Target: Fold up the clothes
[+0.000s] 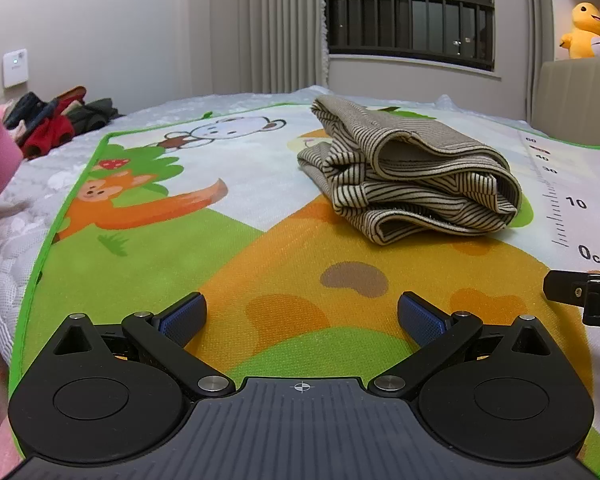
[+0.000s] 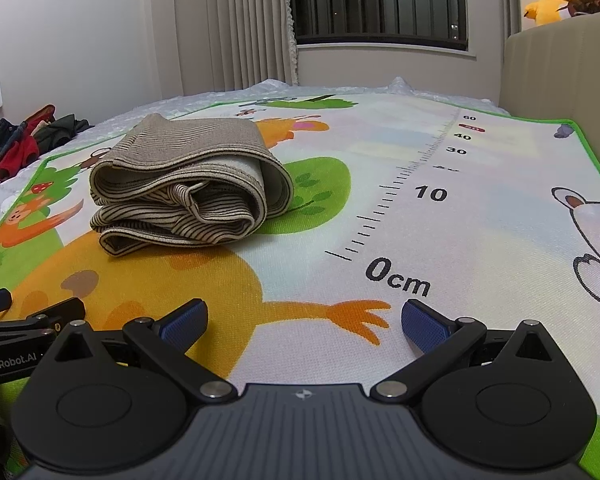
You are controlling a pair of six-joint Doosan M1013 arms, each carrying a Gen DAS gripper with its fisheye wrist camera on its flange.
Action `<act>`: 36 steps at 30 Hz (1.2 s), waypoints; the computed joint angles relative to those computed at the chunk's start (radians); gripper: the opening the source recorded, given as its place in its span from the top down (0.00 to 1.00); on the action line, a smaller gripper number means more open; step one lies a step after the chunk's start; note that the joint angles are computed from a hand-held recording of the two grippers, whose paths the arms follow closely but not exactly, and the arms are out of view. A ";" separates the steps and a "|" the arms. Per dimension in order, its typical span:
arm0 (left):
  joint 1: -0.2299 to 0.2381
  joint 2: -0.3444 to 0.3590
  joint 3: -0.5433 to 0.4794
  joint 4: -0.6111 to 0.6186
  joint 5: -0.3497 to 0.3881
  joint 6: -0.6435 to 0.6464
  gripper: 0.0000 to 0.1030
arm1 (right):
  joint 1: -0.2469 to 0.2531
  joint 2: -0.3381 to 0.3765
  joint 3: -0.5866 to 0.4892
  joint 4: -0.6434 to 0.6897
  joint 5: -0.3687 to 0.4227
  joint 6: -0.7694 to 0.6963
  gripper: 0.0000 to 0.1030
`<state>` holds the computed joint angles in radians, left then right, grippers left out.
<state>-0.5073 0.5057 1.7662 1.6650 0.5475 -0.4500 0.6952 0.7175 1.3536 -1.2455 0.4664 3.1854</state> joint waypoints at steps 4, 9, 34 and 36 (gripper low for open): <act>0.012 -0.004 -0.023 -0.127 -0.042 0.127 0.00 | 0.000 0.001 -0.002 0.002 0.002 -0.002 0.00; 0.019 -0.004 -0.034 -0.200 -0.060 0.213 0.00 | -0.001 0.000 0.000 0.006 -0.002 -0.004 0.00; 0.014 -0.002 -0.027 -0.146 -0.047 0.163 0.00 | -0.002 -0.001 0.002 0.003 -0.002 -0.001 0.00; 0.014 -0.002 -0.027 -0.145 -0.046 0.162 0.00 | -0.002 -0.001 0.001 0.002 -0.002 0.001 0.00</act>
<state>-0.4930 0.5041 1.7387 1.5202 0.5015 -0.2879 0.6935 0.7169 1.3547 -1.2438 0.4643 3.1867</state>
